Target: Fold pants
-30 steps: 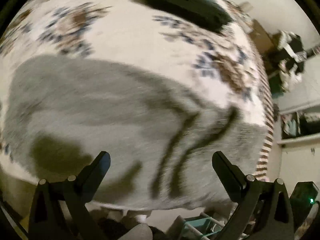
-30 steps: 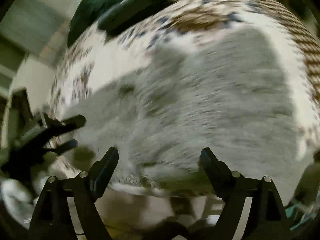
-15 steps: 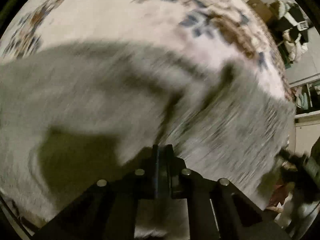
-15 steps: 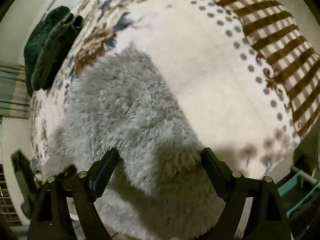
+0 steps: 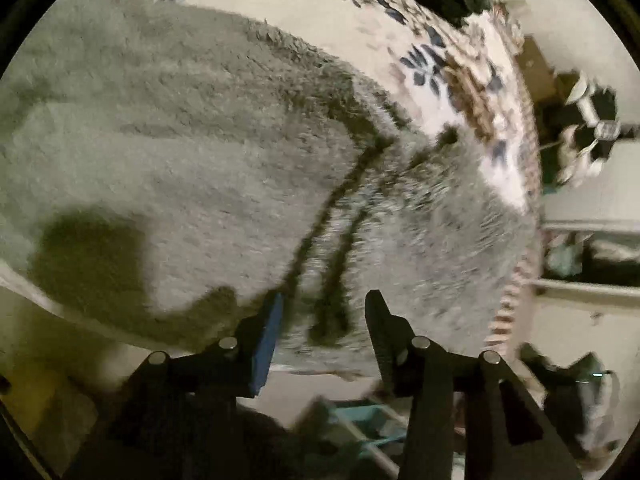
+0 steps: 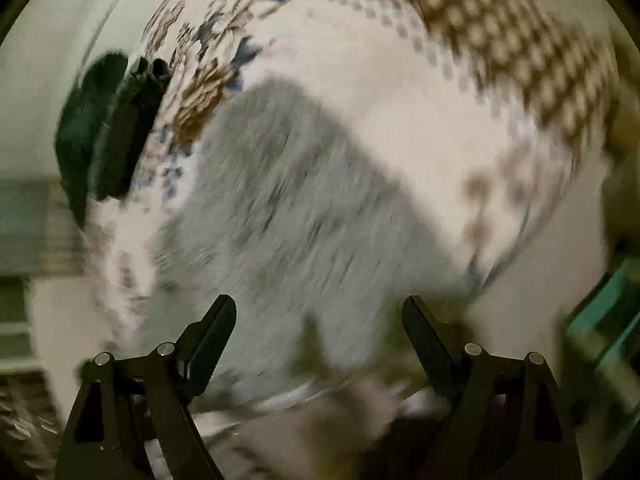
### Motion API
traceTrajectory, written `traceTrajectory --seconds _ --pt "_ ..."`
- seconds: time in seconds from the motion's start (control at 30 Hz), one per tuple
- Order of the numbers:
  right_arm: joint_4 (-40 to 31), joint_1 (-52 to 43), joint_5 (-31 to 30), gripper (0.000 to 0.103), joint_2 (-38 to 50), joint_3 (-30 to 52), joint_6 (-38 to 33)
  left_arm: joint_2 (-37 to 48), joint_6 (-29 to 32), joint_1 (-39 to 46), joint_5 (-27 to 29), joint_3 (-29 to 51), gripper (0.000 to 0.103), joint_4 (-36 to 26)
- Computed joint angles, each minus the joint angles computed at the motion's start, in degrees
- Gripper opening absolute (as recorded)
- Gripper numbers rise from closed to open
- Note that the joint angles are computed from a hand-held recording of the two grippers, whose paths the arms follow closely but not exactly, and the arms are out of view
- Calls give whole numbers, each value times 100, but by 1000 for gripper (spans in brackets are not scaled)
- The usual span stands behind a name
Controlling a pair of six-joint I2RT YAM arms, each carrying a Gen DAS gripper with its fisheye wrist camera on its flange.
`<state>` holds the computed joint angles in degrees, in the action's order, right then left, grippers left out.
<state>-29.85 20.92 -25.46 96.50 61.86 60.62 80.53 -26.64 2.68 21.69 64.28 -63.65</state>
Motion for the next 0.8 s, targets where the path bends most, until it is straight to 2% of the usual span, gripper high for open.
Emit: traceTrajectory --seconds 0.03,0.1,0.2,0.23,0.27,0.3,0.33,0.4,0.5,0.63,0.7,0.73,0.77,0.8 --pt "581 202 -364 86 -13 -291 697 -74 27 -35 -193 -18 40 -25" --pt "1474 496 -776 86 242 -490 1504 -213 123 -102 -691 -30 40 -159" --pt "2488 939 -973 78 1051 -292 2342 -377 361 56 -1029 -242 40 -289" --pt "2645 1050 -1001 69 1390 -114 2555 -406 448 159 -1082 -309 40 -321" --pt "2742 1140 -974 49 1639 9 2771 -361 449 171 -1122 -328 40 -305" --pt "2716 1218 -962 35 1875 179 2890 -390 522 258 -1133 -353 40 -353" --pt "2536 1299 -891 7 2055 365 2964 -391 571 334 -1133 -355 40 -377" --pt "2030 1476 -564 6 2032 591 2893 -360 710 477 -1107 -255 40 -493" --pt "1388 1712 -335 6 1921 909 2341 -307 761 559 -996 -50 40 -538" --pt "1412 1840 -631 6 2028 785 2218 37 676 377 -620 284 40 -375" --pt "1090 1760 -748 10 2090 902 1758 324 696 163 -481 520 40 -227" --pt "977 1718 -762 18 2079 948 1563 462 739 61 -422 632 40 -147" --pt "865 1646 -753 35 1966 932 1308 645 751 -103 -398 771 42 -15" --pt "678 1558 -713 45 1819 923 1033 798 754 -216 -349 873 45 104"
